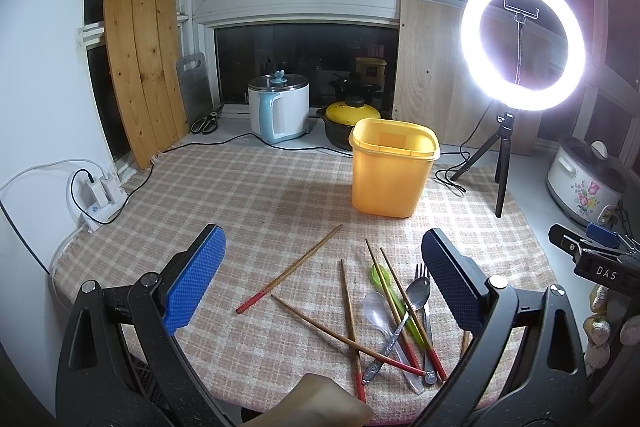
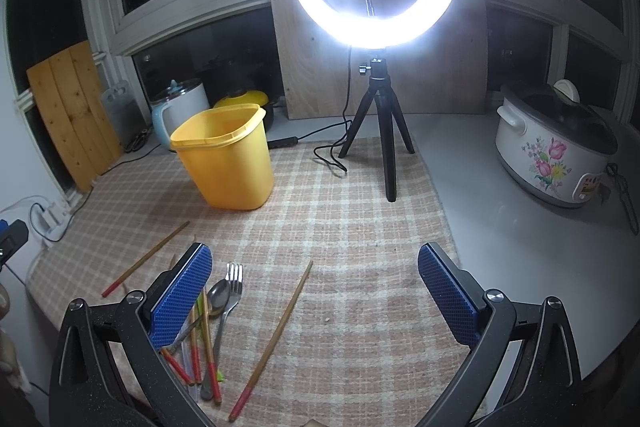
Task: Organize utensils
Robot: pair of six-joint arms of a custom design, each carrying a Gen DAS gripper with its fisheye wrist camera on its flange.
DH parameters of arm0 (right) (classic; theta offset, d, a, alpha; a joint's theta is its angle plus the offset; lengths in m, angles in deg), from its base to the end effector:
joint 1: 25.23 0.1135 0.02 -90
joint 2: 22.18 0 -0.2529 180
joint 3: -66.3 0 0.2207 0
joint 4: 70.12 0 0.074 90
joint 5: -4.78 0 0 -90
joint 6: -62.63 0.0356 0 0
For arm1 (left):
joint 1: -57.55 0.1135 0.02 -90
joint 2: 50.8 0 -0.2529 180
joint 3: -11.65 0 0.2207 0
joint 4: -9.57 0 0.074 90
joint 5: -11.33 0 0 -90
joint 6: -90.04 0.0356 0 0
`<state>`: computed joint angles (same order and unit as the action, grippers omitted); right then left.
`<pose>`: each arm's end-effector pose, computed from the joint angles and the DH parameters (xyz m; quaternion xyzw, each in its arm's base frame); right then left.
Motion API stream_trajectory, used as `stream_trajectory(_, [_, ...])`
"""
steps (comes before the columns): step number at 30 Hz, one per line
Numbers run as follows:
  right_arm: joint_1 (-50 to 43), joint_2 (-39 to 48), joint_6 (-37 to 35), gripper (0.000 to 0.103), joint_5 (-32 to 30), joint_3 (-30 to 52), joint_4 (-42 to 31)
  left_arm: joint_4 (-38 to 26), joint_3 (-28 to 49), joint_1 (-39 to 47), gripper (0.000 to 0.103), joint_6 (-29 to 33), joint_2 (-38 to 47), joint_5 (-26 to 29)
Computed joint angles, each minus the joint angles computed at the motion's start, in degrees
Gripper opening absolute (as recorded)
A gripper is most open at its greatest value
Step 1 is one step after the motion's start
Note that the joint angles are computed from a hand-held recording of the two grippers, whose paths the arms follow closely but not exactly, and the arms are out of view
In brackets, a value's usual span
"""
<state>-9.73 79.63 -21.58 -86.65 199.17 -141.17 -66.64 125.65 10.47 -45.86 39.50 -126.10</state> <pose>0.3320 0.0930 0.4045 -0.0820 0.9025 0.0892 0.4133 0.2120 -0.1895 0.3773 -0.1203 0.8683 0.0488 0.4788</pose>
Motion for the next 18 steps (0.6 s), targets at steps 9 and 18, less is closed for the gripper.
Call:
stream_trajectory(9, [-0.34, 1.77, 0.02, 0.102, -0.53, 1.58, -0.95, -0.01, -0.25, 0.06, 0.100, 0.11, -0.30, 0.16])
stream_trajectory(18, [-1.37, 3.49, 0.08, 0.102, -1.32, 2.77, -1.65, 0.71, -1.00, 1.41, 0.100, 0.62, -0.26, 1.02])
